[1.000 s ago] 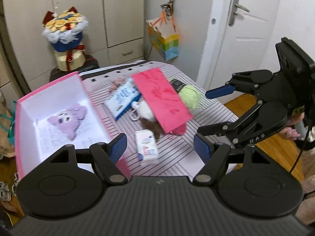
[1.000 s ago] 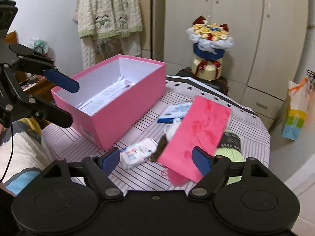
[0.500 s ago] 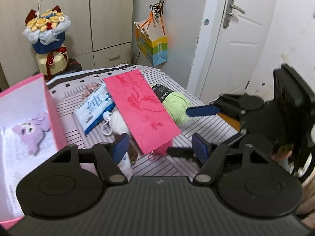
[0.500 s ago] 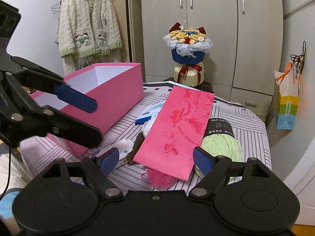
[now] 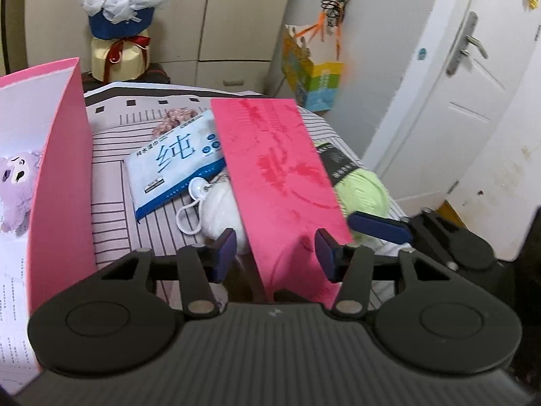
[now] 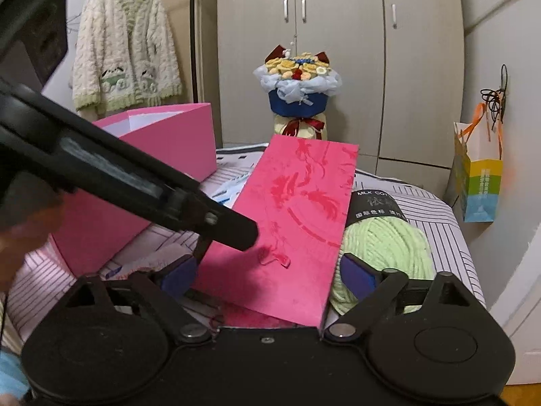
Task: Organize soft objects
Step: 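Grasp the red envelope's end with the left tool and lift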
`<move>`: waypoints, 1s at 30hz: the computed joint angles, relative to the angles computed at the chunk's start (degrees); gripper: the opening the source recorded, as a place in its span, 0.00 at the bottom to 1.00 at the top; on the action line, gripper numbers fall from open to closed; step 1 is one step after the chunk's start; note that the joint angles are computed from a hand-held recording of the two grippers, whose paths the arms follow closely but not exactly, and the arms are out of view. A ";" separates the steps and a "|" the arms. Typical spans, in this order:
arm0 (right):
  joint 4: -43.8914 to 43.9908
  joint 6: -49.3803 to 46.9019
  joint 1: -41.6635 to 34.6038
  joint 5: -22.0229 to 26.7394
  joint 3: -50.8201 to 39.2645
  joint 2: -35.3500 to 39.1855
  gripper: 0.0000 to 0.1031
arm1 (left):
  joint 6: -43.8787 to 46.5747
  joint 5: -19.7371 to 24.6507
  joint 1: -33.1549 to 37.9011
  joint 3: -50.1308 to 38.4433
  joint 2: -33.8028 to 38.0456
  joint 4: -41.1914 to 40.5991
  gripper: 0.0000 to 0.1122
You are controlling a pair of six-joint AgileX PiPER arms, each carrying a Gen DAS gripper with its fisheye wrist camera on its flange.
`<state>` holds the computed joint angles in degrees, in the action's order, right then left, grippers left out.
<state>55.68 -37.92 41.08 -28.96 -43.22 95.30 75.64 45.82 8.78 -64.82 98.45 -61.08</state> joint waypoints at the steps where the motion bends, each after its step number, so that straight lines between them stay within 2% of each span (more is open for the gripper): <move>1: 0.84 0.24 0.51 -0.99 -0.21 0.45 0.93 | 0.56 -0.68 -0.14 0.33 0.22 -0.83 0.39; 3: 1.81 1.53 1.50 -3.11 -0.50 1.35 0.94 | 1.13 -0.72 0.06 0.56 0.79 -1.93 0.32; 8: 7.81 1.34 4.59 -8.21 -1.43 3.46 0.94 | 0.82 1.24 1.03 -0.37 2.87 -3.22 0.25; 10: 7.62 2.35 4.17 -6.90 -1.52 3.15 0.94 | 1.11 2.04 1.48 -0.43 3.33 -3.83 0.23; 13: 11.06 -0.72 2.21 -1.67 -3.76 3.55 0.94 | 0.94 2.60 1.65 -0.58 3.58 -3.73 0.23; 16: 11.87 -0.68 1.43 -1.06 -4.94 4.46 0.92 | 0.06 4.09 1.81 -1.28 4.10 -2.87 0.22; 17: 12.72 -1.29 1.64 -1.43 -4.97 4.49 0.89 | -0.07 4.04 1.83 -1.24 4.13 -2.85 0.22; 24: 17.58 -5.68 4.15 -4.27 -4.37 3.18 0.89 | -0.03 5.99 2.85 -0.54 3.15 -2.54 0.22; 30: 22.65 -9.87 6.91 -5.30 -2.94 -0.46 0.89 | 1.82 8.80 5.37 2.02 -0.47 -2.06 0.22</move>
